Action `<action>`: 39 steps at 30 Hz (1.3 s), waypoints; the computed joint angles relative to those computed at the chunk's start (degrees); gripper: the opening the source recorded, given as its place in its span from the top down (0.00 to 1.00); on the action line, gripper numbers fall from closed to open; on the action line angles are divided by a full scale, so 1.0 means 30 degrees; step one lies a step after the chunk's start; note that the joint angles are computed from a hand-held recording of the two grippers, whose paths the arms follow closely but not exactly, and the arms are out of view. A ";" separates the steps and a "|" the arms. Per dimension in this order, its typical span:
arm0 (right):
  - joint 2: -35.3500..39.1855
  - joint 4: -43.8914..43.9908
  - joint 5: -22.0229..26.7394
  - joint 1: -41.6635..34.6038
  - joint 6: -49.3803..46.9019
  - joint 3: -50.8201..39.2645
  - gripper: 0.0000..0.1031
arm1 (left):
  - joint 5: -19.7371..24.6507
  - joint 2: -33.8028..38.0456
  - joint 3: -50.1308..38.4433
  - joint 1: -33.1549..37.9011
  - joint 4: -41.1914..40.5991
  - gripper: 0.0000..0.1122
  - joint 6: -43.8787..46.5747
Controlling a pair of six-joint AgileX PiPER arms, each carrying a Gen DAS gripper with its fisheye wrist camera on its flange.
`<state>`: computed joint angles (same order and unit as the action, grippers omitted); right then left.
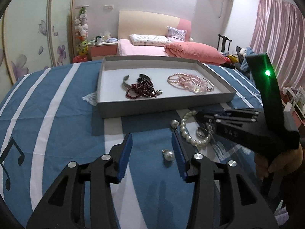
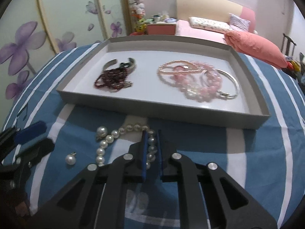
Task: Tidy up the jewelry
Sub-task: 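Close the left tool on a pearl earring while the right tool lowers to the pearl necklace, then close the right tool on the white pearl necklace while the left tool holds the earring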
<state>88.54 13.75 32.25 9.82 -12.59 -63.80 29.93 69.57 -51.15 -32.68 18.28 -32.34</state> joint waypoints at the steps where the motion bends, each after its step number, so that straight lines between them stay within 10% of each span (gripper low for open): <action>1: -0.0063 0.0187 -0.0029 -0.0261 -0.0108 0.0110 0.90 | 0.0036 -0.0068 0.0065 -0.0087 -0.0061 0.56 0.0085; 15: -0.0965 0.0784 -0.0016 -0.2776 -0.0612 0.1152 0.90 | 0.1648 0.1695 -0.1244 -0.1405 -0.1142 0.54 0.1305; 25: -0.1127 0.0649 -0.0181 -0.2653 -0.0439 0.1360 0.90 | 0.3330 0.3025 -0.2447 -0.2095 0.1161 0.87 -0.1070; 39: -0.1252 -0.1164 -0.0828 -0.3251 0.1979 0.1709 0.90 | 0.3070 0.3072 -0.2592 -0.0857 0.0290 0.87 -0.0198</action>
<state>84.78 10.26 29.77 0.07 -6.65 -58.67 39.14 78.79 -58.93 -35.25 19.15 -32.93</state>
